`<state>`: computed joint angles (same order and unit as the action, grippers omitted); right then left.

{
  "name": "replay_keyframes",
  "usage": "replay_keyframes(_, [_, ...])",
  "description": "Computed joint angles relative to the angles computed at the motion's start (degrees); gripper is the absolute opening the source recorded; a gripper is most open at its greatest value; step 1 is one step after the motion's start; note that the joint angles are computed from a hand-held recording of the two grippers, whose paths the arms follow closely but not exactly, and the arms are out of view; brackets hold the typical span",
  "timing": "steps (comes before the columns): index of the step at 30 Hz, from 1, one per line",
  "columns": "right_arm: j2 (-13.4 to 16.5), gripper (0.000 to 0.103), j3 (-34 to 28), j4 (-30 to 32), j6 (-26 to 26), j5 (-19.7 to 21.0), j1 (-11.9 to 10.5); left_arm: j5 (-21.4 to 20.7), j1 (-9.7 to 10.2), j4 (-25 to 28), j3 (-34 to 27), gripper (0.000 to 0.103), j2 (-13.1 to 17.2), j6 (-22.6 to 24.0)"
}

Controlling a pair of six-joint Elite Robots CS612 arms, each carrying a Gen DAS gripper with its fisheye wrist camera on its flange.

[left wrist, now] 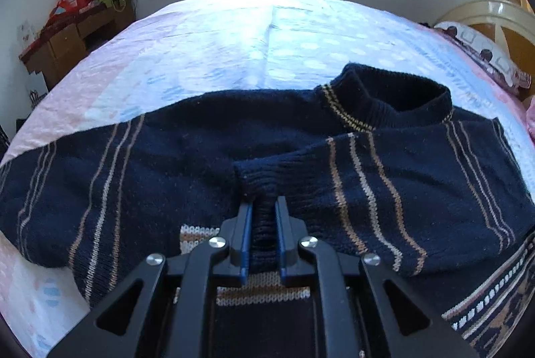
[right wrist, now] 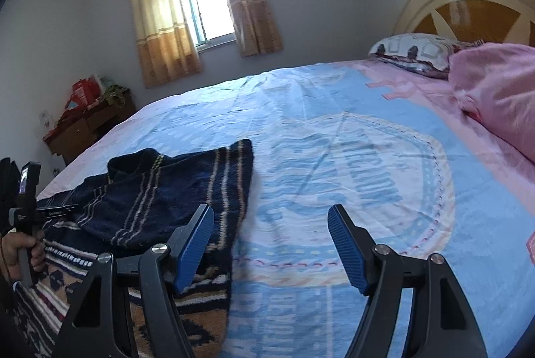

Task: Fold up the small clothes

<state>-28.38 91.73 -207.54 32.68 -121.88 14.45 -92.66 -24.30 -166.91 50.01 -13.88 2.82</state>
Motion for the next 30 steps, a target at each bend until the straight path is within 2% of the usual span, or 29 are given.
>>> replay_keyframes(2, [-0.53,0.071,-0.73,1.69,-1.67,3.65,-0.30,-0.09,-0.02,0.02,-0.16,0.015,0.08,-0.11])
replay_keyframes(6, [-0.36,0.071,-4.22,5.86,-6.63,6.80,0.17,-3.01,0.68,0.45,-1.00,0.015,0.48,-2.02])
replay_keyframes(8, [-0.05,0.071,-6.61,12.52,-7.75,11.32,-0.19,-3.80,0.85,0.64,-1.28,0.015,0.62,-2.65])
replay_keyframes(10, [0.26,0.071,-8.45,21.34,-5.79,17.29,-1.06,-4.03,0.87,0.35,-1.16,0.016,0.59,-2.95])
replay_keyframes(11, [0.53,0.072,-9.15,24.00,-5.69,18.65,-1.18,-4.46,1.00,0.24,-1.23,0.016,0.66,-3.28])
replay_keyframes(13, [0.68,0.072,-9.54,24.44,-8.19,16.81,-0.54,-6.48,1.47,0.02,-1.61,0.016,0.93,-4.59])
replay_keyframes(16, [-0.33,0.072,-9.17,27.54,-8.52,20.44,-0.72,-7.93,1.91,0.50,-2.38,0.022,1.36,-6.33])
replay_keyframes(17, [-0.54,0.072,-9.40,29.03,-9.14,20.27,-0.56,-8.26,1.98,0.48,-2.36,0.022,1.37,-6.41])
replay_keyframes(20, [-0.58,0.072,-11.61,32.49,-10.51,15.18,0.81,-8.74,2.08,0.20,-2.19,0.028,1.34,-6.79])
replay_keyframes(22, [-0.11,0.072,-13.94,33.35,-10.10,13.83,1.46,-9.44,2.27,0.04,-2.05,0.035,1.33,-7.44])
replay_keyframes(25, [1.48,0.072,-17.91,35.74,-9.43,10.99,2.23,-10.31,2.58,-0.02,-2.24,0.036,1.48,-8.46])
replay_keyframes(27, [3.13,0.072,-21.13,39.16,-7.67,11.74,2.25,-10.50,2.67,-0.33,-2.04,0.038,1.41,-8.82])
replay_keyframes(29, [4.17,0.072,-23.11,43.58,-5.24,14.75,1.79,-10.92,2.85,-1.07,-1.62,0.040,1.28,-9.21])
replay_keyframes(30, [4.77,0.072,-24.04,45.71,-3.95,14.64,1.96,-11.35,2.98,-1.58,-1.47,0.042,1.26,-9.76])
